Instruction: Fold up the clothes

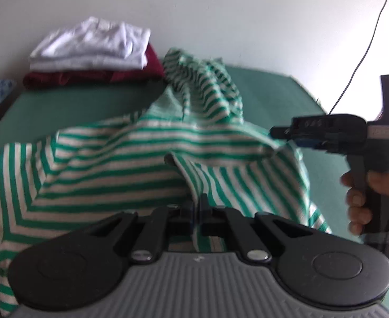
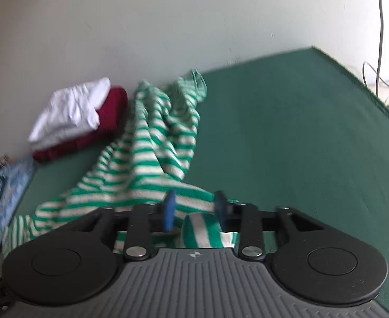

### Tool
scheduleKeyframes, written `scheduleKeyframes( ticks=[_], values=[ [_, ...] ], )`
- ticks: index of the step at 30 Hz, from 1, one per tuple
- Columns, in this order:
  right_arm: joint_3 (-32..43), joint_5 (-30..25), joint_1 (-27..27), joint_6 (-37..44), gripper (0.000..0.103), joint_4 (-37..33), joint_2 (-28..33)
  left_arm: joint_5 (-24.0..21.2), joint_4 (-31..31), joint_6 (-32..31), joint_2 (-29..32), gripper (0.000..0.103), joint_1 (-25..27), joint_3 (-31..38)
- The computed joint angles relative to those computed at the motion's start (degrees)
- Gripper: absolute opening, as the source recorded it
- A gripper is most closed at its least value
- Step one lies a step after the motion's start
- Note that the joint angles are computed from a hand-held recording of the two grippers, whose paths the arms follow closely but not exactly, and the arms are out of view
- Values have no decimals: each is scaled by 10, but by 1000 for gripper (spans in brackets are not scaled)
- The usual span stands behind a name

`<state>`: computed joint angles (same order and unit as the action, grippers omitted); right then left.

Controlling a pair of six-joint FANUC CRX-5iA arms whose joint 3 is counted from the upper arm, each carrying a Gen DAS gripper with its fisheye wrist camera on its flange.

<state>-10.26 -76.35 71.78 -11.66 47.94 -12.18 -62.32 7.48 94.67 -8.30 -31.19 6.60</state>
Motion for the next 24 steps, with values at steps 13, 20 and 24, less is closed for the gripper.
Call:
scheduleKeyframes(
  ticks=[13, 20, 24],
  values=[
    [38, -303, 400, -52, 45, -63, -17, -18, 120, -82, 43, 0, 36, -6],
    [177, -493, 542, -359, 44, -185, 106, -51, 157, -136, 74, 0, 52, 17],
    [219, -550, 553, -440, 39, -220, 161, -76, 148, -138, 94, 0, 53, 56]
  ],
)
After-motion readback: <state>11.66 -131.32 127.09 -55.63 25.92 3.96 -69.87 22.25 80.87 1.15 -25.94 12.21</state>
